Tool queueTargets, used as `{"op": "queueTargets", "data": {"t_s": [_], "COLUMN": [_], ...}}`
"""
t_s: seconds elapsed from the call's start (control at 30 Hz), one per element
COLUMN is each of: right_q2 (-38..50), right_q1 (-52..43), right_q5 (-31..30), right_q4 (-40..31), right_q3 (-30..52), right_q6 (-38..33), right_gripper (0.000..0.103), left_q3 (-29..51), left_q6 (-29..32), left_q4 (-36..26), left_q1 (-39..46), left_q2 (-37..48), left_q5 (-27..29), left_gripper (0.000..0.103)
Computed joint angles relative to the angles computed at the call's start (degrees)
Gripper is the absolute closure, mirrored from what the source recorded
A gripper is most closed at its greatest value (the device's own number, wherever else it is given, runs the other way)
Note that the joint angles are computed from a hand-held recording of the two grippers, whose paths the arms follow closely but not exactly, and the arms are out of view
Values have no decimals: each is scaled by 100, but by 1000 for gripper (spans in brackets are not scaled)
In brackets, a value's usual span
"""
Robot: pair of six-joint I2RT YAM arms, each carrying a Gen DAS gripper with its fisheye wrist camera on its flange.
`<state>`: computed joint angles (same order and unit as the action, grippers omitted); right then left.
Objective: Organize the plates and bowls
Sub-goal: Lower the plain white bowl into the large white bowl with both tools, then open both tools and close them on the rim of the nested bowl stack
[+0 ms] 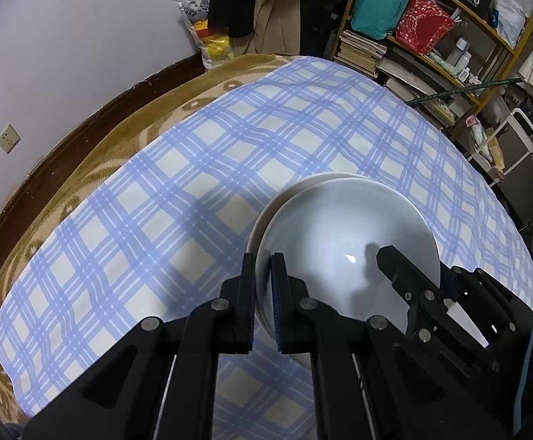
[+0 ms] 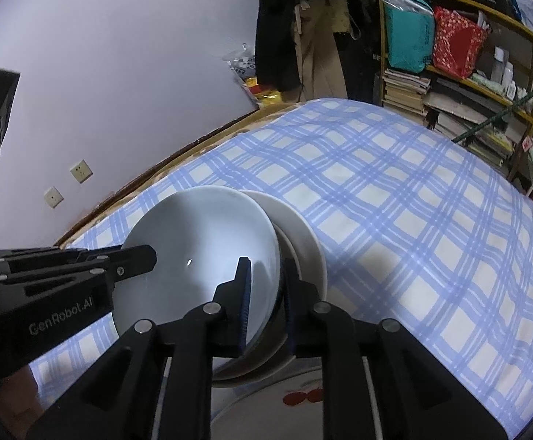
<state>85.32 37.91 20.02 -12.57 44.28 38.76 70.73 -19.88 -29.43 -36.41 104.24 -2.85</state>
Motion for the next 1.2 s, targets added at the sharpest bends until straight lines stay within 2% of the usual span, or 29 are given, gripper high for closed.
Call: {"op": "queueTargets", "data": {"t_s": [0.13,0.23,0.4,0.47,0.57,0.63,0.7,0.77,0.83,0.93,1.0,1.03,1.13,1.2], "right_q2": [-48,-86,-171,-210,-402,-491,-541,-619,-728,-968,-1133,-1206,-1302,-1374], "right_q1": [81,207,347,399,570,498,427,399,399,361,304,247,88,-39], "right_q5": [46,127,360,499,916,812,754,740,791,814,767,711,648,593], "right_q4": [11,-9,45,94,188,201,127,67,20,-71,-153,-230,-470,-563], "right_q3": [-22,-18,-90,-127,-244,-286,-304,-333,-365,-399,-435,-444,-443,-491], "right_q6": [-67,-162,-131,-145,-179,-174,-116,-57,2,39,67,81,188,281], "right_gripper": [81,73,68,59,54,46,45,39,29,15,6,3,1,0], "left_q3": [77,47,7,-26,-64,-125,-179,-228,-272,-226,-240,-248,-239,-152], "left_q6": [0,-20,-36,-39,-58,-83,-77,-82,-93,-24,29,37,10,-77], "left_q4": [-116,-104,-72,-38,-3,75,123,164,199,99,72,59,9,-115], "left_q1": [-72,-19,-39,-64,-15,10,-16,-32,23,119,172,185,230,302], "left_q2": [70,26,-19,-52,-116,-173,-251,-347,-480,-568,-624,-642,-625,-532], "left_q5": [-215,-70,-75,-128,-62,-28,-125,-252,-238,-197,-295,-388,-638,-731], "left_gripper": [93,93,95,96,96,95,93,90,89,80,66,61,48,33]}}
